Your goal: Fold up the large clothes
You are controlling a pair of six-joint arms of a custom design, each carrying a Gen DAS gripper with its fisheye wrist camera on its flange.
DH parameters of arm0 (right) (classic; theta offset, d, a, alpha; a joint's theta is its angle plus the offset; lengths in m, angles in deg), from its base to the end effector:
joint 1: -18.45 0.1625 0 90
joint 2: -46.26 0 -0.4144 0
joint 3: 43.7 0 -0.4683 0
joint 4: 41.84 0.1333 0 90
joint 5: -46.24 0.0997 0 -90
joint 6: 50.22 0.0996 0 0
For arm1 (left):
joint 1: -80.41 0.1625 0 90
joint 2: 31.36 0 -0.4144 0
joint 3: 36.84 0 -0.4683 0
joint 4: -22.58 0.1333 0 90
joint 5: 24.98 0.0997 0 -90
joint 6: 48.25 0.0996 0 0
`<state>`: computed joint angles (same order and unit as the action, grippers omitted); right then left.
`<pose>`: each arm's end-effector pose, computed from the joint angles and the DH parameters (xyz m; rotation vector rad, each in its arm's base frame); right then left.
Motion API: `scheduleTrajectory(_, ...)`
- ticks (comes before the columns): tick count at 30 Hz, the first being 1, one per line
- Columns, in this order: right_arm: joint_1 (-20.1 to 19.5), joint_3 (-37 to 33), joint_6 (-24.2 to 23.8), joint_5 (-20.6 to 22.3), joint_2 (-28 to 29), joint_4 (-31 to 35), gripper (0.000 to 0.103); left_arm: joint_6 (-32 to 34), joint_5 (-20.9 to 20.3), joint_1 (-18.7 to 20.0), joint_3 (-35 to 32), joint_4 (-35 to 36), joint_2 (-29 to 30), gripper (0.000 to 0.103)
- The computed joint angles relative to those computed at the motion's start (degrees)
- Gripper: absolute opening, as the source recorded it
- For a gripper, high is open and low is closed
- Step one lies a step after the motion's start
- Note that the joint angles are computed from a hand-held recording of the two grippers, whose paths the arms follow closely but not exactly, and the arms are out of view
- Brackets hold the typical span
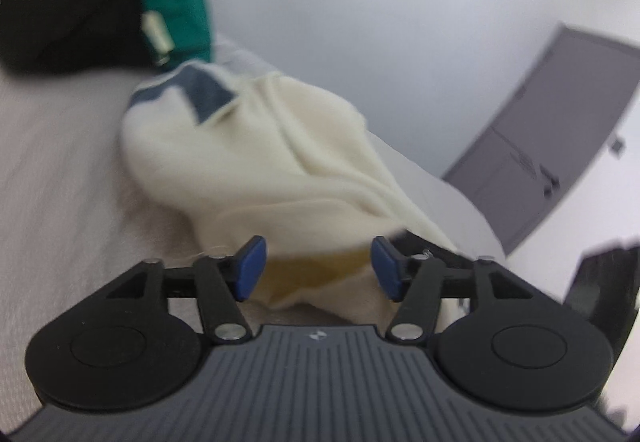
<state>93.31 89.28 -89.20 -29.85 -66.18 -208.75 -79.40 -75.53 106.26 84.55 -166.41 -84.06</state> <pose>0.0431 -0.4427 0.4107 0.6923 -2.4695 1.3633 -0.4058 -0.4151 0.0398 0.5323 2.7501 -1.2473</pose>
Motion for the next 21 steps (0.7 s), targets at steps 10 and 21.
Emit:
scheduleTrajectory(10,-1.7,-0.6,2.3,3.0,-1.5,6.1,0.007,4.3,17.5,-1.2,-8.1,15.5,9.5,0.07)
scheduleTrajectory(21,1.3,1.9,-3.0,-5.7,0.3,0.2,0.007,-3.8,21.0,1.2,-8.5,8.0,9.4,0.022)
